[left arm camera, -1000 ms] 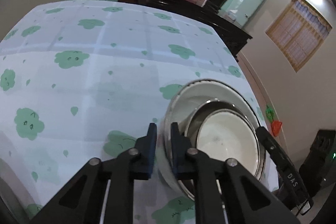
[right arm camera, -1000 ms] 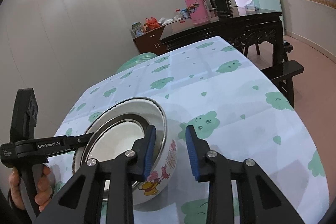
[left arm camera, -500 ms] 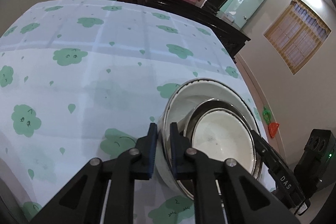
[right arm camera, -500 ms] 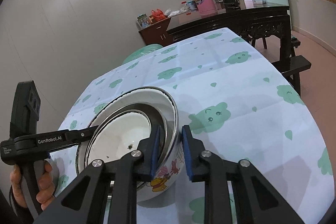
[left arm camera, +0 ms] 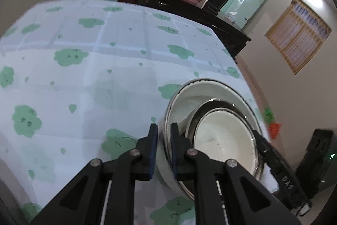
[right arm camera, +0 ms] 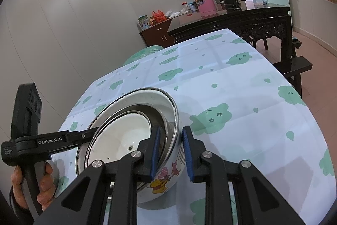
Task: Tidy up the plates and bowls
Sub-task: 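Lift the nested white enamel bowls with both tools toward the stacked steel bowls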
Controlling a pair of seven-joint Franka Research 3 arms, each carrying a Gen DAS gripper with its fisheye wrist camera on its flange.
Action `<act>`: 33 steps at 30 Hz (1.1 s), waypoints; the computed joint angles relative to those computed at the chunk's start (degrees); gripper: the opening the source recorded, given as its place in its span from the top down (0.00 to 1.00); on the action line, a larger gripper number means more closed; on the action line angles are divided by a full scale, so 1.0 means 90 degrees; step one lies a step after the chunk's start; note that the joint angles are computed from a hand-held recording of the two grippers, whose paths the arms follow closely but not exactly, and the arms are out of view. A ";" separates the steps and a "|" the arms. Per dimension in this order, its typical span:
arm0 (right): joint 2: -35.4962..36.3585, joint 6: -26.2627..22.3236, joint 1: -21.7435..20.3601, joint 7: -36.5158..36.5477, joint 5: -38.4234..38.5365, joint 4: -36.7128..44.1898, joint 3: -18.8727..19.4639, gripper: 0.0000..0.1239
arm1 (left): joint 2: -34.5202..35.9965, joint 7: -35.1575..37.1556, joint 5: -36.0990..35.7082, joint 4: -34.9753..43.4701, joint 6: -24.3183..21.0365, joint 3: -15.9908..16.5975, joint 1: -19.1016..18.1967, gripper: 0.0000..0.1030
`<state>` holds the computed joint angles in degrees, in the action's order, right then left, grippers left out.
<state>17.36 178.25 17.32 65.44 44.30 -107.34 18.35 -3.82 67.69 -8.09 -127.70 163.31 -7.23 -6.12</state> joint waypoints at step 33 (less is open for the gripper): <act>-0.0324 0.0150 -0.0460 -0.1035 0.1313 -0.0276 0.0790 0.85 | -0.0713 -0.1760 0.2323 -0.0417 -0.0440 -0.0069 0.0096 0.97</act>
